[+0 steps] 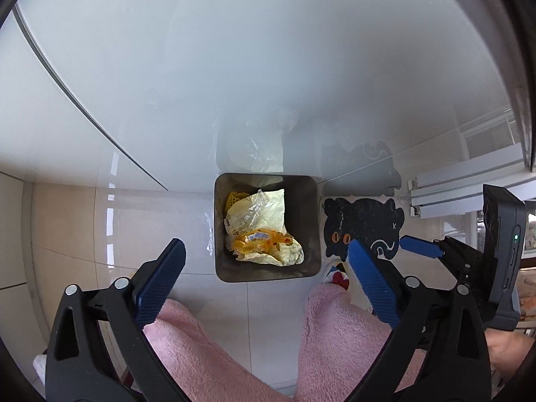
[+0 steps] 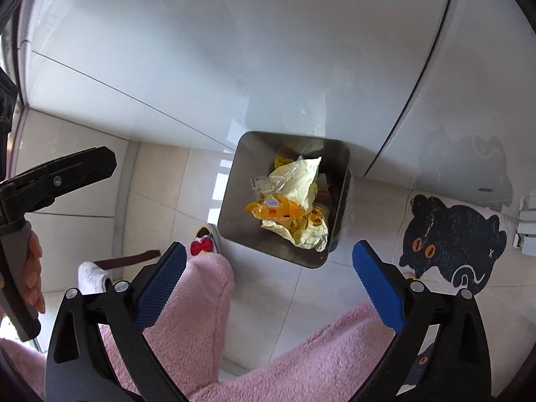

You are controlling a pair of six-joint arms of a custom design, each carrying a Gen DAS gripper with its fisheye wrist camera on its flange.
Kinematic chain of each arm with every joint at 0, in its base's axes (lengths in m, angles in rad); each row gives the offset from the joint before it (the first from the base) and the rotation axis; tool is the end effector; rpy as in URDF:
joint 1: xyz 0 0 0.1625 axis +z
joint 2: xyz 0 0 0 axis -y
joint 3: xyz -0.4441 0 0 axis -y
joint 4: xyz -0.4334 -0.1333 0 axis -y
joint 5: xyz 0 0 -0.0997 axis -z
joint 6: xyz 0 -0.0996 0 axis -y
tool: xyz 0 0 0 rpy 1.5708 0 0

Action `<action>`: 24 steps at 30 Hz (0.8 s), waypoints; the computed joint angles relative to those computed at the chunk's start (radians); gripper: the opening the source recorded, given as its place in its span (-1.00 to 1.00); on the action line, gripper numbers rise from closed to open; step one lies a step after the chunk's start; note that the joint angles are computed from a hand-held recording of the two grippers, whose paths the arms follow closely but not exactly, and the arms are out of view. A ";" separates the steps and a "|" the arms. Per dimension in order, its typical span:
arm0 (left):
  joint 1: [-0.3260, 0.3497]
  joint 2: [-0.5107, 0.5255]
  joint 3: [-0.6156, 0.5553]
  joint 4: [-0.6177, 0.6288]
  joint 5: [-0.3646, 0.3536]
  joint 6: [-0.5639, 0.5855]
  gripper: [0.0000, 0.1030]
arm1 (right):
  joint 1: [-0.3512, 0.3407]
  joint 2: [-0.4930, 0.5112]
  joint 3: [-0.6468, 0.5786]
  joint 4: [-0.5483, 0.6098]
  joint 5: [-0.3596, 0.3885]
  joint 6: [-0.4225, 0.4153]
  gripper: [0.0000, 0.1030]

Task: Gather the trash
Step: 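Raise both open tools back up to the counter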

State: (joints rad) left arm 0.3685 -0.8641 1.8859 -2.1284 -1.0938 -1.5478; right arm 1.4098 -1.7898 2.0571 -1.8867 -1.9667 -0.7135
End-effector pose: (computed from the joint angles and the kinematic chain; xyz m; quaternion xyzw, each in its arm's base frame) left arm -0.4617 -0.3702 0.0068 -0.1090 0.9409 -0.1820 0.2640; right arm 0.0254 -0.4353 0.3946 0.2627 -0.9443 -0.0617 0.1882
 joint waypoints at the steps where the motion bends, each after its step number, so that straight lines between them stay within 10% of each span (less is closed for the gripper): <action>1: -0.012 -0.009 -0.014 0.022 0.006 0.000 0.84 | 0.013 -0.009 -0.020 0.021 0.010 0.007 0.93; 24: -0.107 -0.054 -0.417 0.464 0.393 0.107 0.84 | 0.303 0.066 -0.463 0.058 0.258 0.118 0.93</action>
State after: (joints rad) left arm 0.2611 -0.9178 1.4686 -1.6643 -0.7011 -1.4407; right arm 1.7125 -1.7234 1.5941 -1.8285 -1.7087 -0.5956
